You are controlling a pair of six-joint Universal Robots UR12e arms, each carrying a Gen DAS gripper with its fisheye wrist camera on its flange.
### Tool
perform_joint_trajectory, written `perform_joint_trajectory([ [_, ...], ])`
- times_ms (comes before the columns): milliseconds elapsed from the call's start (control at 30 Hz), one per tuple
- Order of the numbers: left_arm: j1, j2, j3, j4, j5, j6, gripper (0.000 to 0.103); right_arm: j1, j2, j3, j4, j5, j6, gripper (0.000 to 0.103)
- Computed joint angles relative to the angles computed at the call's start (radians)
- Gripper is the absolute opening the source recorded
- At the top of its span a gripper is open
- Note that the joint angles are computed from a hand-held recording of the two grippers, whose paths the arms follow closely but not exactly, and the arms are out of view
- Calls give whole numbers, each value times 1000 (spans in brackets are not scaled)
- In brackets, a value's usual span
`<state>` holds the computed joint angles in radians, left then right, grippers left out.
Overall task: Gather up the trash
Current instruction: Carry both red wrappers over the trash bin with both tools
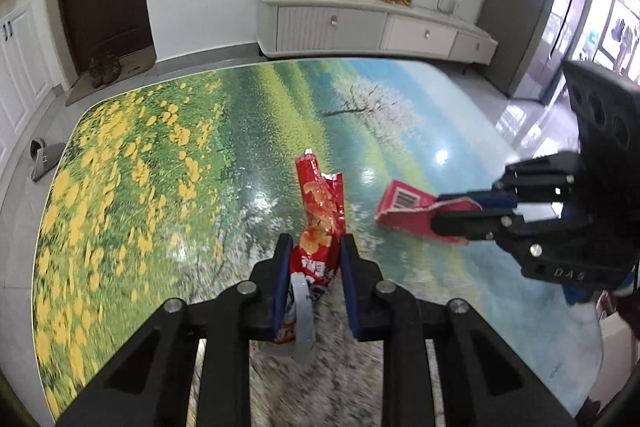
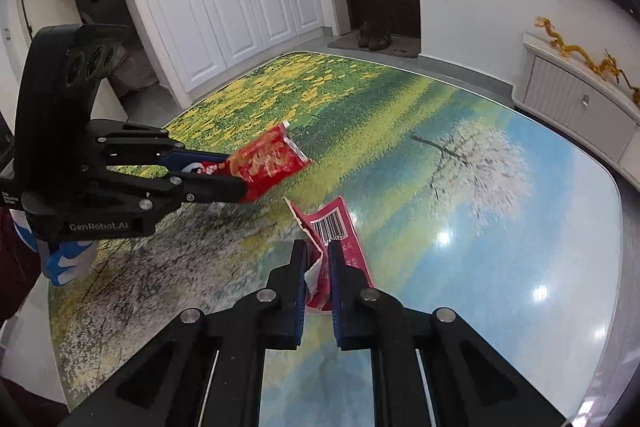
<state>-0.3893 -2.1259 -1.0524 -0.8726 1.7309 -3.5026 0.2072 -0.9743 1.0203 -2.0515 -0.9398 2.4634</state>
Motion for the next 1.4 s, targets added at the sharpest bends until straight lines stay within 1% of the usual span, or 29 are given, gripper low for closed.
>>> perform_joint_trajectory([
  [67,-13,7,-4,8,22,-11,22,-8,-27,41,-26,6,24,10],
  [167,-31,26,-26,41,25,-44,22,-24,-72,111,-80,34,82,10],
  [267,-56,42,-42,62,46,-56,22,-42,-121,180,-131,61,132,10],
  [367,-76,54,-55,87,54,-68,22,-65,-171,250,-185,92,185,10],
  [500,-112,63,-56,105,93,-81,22,-88,-221,314,-228,109,229,10],
  [767,-177,38,9,36,223,-74,22,-141,-291,406,-321,143,320,10],
  [1033,-225,-10,97,-18,302,-38,22,-182,-312,448,-403,154,412,10],
  [1267,-248,-75,211,-77,323,-4,22,-219,-332,489,-494,144,472,10],
  [1400,-259,-136,316,-136,310,20,22,-247,-334,511,-550,133,524,10],
])
